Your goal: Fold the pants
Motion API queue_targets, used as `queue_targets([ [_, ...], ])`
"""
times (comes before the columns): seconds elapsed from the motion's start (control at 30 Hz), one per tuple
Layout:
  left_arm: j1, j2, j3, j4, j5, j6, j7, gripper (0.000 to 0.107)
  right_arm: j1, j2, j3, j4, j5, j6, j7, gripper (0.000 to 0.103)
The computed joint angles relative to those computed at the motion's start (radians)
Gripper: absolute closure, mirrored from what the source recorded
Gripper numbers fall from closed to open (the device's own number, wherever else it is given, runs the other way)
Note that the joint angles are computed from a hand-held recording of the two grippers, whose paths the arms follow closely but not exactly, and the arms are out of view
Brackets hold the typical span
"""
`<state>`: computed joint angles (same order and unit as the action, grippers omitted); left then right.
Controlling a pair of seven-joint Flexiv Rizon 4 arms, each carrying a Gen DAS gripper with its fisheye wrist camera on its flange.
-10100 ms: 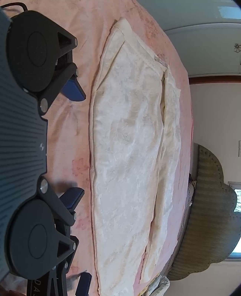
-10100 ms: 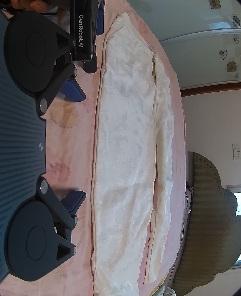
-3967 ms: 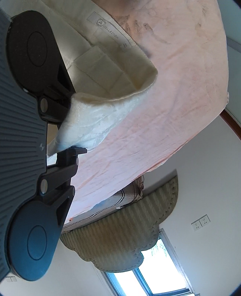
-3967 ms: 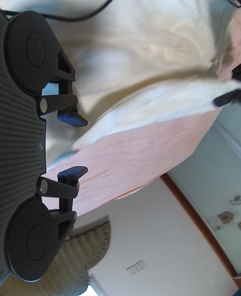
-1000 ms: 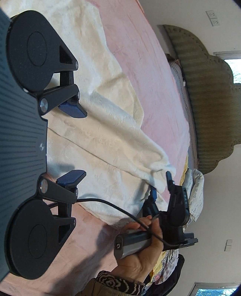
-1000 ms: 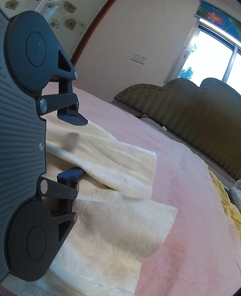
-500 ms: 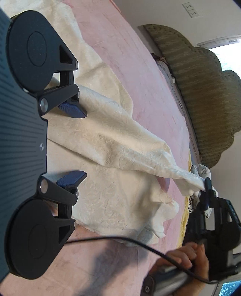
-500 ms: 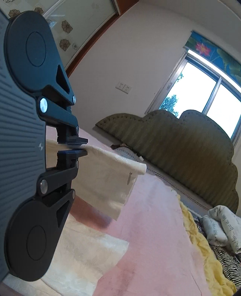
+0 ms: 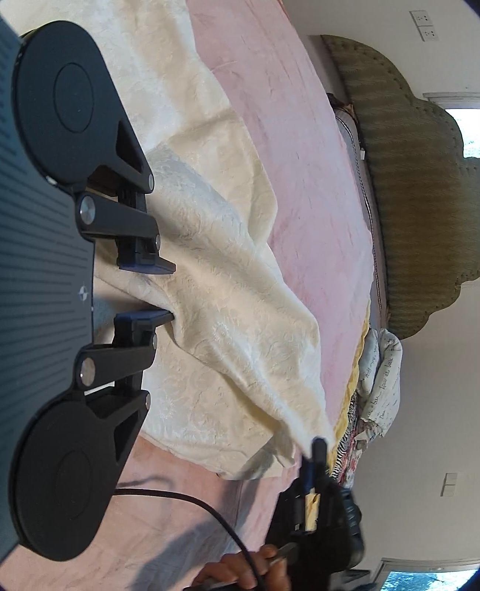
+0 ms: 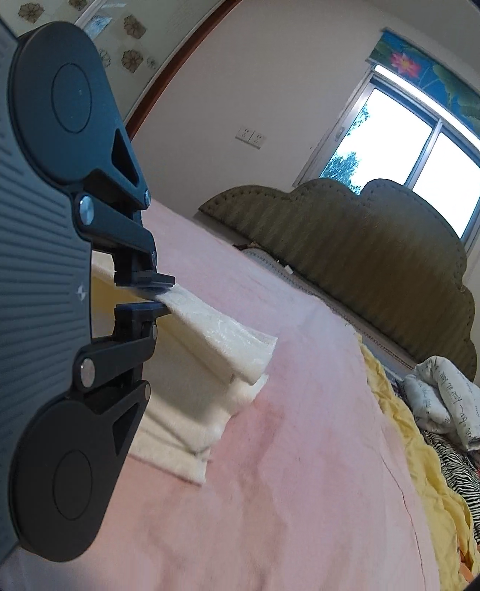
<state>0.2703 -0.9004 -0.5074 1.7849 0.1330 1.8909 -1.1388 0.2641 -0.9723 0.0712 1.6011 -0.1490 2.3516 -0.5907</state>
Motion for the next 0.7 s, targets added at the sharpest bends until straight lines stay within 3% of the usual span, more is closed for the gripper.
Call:
queue_targets([
  [0.07, 0.010, -0.012, -0.014, -0.001, 0.002, 0.007, -0.007, 0.085, -0.003, 0.011, -0.003, 0.041, -0.013, 0.006, -0.015, 0.091],
  [0.13, 0.009, -0.018, -0.015, -0.005, 0.004, 0.017, -0.014, 0.075, -0.006, 0.019, 0.000, 0.059, -0.009, -0.017, -0.013, 0.083],
  [0.27, -0.018, -0.014, 0.017, -0.004, 0.023, 0.042, -0.014, 0.072, -0.037, -0.025, 0.038, 0.023, -0.006, 0.019, 0.040, 0.047],
  [0.33, -0.061, -0.005, 0.066, -0.014, 0.012, 0.051, -0.013, 0.065, -0.059, -0.072, 0.063, -0.032, -0.025, 0.055, 0.102, 0.045],
  [0.37, -0.081, -0.001, 0.088, -0.021, 0.006, 0.053, -0.011, 0.060, -0.063, -0.089, 0.065, -0.061, -0.033, 0.053, 0.130, 0.046],
  [0.4, -0.099, 0.002, 0.108, -0.032, 0.001, 0.047, -0.005, 0.055, -0.056, -0.100, 0.055, -0.082, -0.031, 0.049, 0.143, 0.056],
  [0.43, -0.125, 0.006, 0.137, -0.039, -0.008, 0.049, 0.000, 0.053, -0.042, -0.099, 0.039, -0.094, -0.015, 0.033, 0.146, 0.070],
  [0.47, -0.153, 0.011, 0.168, -0.044, -0.017, 0.053, 0.007, 0.051, -0.035, -0.096, 0.026, -0.101, -0.013, 0.021, 0.147, 0.097],
  [0.53, -0.216, 0.018, 0.238, -0.053, -0.027, 0.076, 0.033, 0.045, -0.024, -0.093, 0.010, -0.122, -0.015, 0.045, 0.137, 0.097],
  [0.6, -0.232, 0.014, 0.252, -0.053, -0.007, 0.104, 0.060, 0.035, -0.027, -0.081, 0.002, -0.141, -0.046, 0.072, 0.132, 0.098],
  [0.7, -0.249, 0.008, 0.271, -0.053, 0.017, 0.145, 0.093, 0.033, -0.025, -0.049, -0.016, -0.168, -0.090, 0.082, 0.110, 0.098],
])
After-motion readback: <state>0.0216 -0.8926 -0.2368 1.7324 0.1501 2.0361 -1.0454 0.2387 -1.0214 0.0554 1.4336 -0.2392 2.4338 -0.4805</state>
